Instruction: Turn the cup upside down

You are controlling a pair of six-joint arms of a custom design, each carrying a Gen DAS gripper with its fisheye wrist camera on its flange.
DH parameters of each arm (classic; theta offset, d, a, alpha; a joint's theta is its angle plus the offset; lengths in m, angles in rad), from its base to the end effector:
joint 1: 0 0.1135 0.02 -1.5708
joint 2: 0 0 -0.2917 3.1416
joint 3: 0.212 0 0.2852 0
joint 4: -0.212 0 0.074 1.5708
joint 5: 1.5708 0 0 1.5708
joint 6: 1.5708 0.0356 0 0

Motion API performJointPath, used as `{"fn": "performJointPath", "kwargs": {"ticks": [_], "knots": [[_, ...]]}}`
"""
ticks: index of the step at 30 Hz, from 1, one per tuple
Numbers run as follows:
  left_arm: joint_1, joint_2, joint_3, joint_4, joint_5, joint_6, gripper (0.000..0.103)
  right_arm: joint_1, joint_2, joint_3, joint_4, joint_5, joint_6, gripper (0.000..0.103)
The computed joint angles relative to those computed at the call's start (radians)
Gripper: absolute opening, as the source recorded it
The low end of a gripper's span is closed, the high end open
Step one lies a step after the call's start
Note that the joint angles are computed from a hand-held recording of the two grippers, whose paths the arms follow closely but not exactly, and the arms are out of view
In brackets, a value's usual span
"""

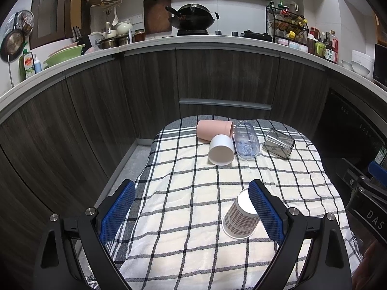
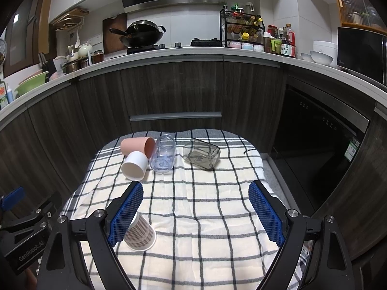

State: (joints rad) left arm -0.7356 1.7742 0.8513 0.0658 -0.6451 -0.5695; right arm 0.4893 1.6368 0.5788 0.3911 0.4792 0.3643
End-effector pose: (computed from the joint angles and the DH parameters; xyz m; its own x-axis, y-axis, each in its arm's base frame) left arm 0.2828 -0.2271 0.1356 -0.6038 -0.0347 -0.7964 -0.0964 0.9949 0.0298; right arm 0.2825 0.1318 0.1257 -0.5448 0.0681 -0.8358 0.1036 0.9945 0.0135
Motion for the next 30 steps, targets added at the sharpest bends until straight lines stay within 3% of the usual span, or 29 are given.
{"fn": "performJointPath", "kwargs": {"ticks": [9, 11, 30], "knots": [[0.003, -0.009, 0.003, -0.008, 0.022, -0.007, 0.098, -0.002, -0.004, 0.002, -0.011, -0.006, 0.008, 0.089], [0.002, -0.009, 0.007, -0.015, 0.018, -0.009, 0.103, -0.001, -0.004, 0.002, -0.009, -0.003, 0.006, 0.089], [0.009, -0.017, 0.008, -0.010, 0.062, -0.014, 0.103, -0.001, 0.009, 0.010, -0.011, -0.008, 0.015, 0.089]]}}
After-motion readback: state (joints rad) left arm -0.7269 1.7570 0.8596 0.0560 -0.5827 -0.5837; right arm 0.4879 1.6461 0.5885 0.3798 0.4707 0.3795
